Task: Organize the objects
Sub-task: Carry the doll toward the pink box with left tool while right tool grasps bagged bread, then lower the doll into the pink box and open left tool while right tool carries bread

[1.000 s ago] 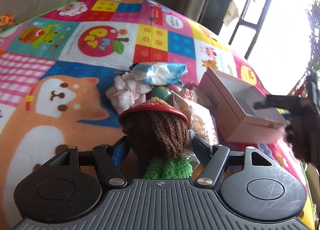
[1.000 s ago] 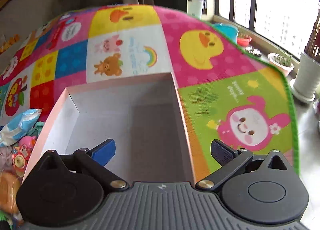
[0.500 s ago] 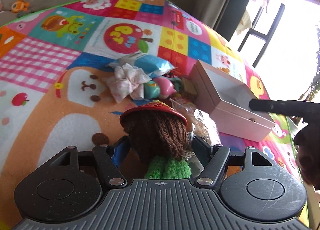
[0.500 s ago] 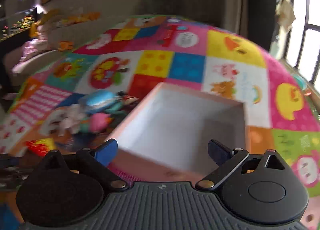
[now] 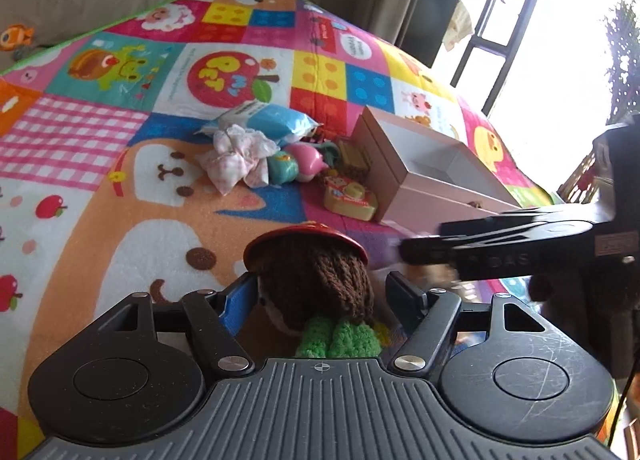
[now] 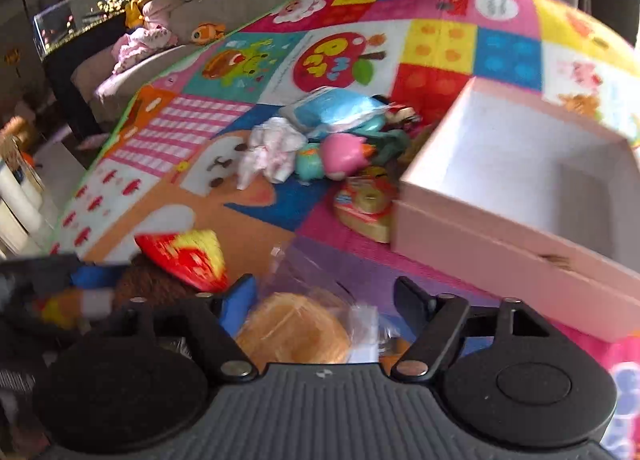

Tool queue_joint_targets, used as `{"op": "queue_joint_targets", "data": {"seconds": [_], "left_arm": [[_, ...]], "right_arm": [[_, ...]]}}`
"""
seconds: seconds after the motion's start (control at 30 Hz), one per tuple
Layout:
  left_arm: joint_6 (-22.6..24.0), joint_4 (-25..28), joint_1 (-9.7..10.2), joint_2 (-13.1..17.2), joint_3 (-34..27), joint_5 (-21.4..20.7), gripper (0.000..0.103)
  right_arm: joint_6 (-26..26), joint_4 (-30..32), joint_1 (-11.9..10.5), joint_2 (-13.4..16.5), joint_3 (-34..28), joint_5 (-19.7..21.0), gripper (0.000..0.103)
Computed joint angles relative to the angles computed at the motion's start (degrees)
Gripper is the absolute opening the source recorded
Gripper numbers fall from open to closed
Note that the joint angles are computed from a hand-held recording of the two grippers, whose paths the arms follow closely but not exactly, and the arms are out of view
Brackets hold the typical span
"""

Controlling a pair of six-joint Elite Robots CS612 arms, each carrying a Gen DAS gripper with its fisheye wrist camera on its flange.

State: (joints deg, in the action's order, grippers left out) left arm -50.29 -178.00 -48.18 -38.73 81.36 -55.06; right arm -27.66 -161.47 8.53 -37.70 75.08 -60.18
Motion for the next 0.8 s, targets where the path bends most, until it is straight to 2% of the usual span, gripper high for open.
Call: {"op": "queue_joint_targets", "data": {"seconds": [0.03,0.1,0.17,0.2,0.27,0.3,0.33,0.43,0.57,0.6,0.67,0.73,0.8], "left_arm": [[0.2,0.1,0.04,0.0,-0.2,-0.3,0.075],[0.2,1.3,0.22,0.2,-0.7,-1.1,0.076],[-0.8,4.3,0.38,0.3,-1.5,-1.3,0.074],[-2.0,5.9,0.48,0.4,-1.8,-1.4,0.068],[-3.4,6.4,0.63,0.5,-1.9,-1.7,0.068],[-3.8,6.9,0.62,0.4,-2.1,-1.7,0.067],[-3.7,7.6,0.59,0.4,-2.4,-1.9,0.066],[-0.9,6.8,0.4,0.6,-3.2,-3.3,0.065],[4.0,7.1,-0.13,1.3,-5.3,-5.8,0.065],[4.9,7.4,-0.32,1.4,-5.8,-6.2,0.065],[6.5,7.9,-0.73,1.4,-6.4,-7.0,0.065],[7.8,7.4,-1.05,1.0,-6.5,-7.8,0.065],[9.1,5.7,-0.99,0.9,-7.4,-8.4,0.065]], "right_arm": [[-0.3,-3.4,-0.4,-0.4,1.3,-2.4,0.061],[-0.4,-8.6,-1.1,-0.9,2.8,-6.5,0.06],[-0.1,-7.5,-2.7,-1.6,3.5,-6.0,0.06],[-0.1,-6.8,-3.4,-2.1,4.1,-5.1,0.06],[0.1,-7.4,-4.9,-3.2,6.0,-3.1,0.071],[0.9,-8.4,-5.4,-3.7,6.9,-2.7,0.083],[2.0,-9.8,-5.8,-4.1,8.0,-2.3,0.089],[4.4,-13.5,-6.8,-5.0,10.9,-1.7,0.094],[6.7,-11.5,-6.2,-4.3,10.8,-1.8,0.094],[7.1,-11.3,-6.0,-3.9,10.3,-2.0,0.093],[6.8,-10.1,-5.2,-3.0,9.2,-2.7,0.07],[5.3,-10.5,-4.8,-3.1,9.2,-3.4,0.06],[3.7,-11.8,-5.3,-3.9,10.2,-1.2,0.057]]}}
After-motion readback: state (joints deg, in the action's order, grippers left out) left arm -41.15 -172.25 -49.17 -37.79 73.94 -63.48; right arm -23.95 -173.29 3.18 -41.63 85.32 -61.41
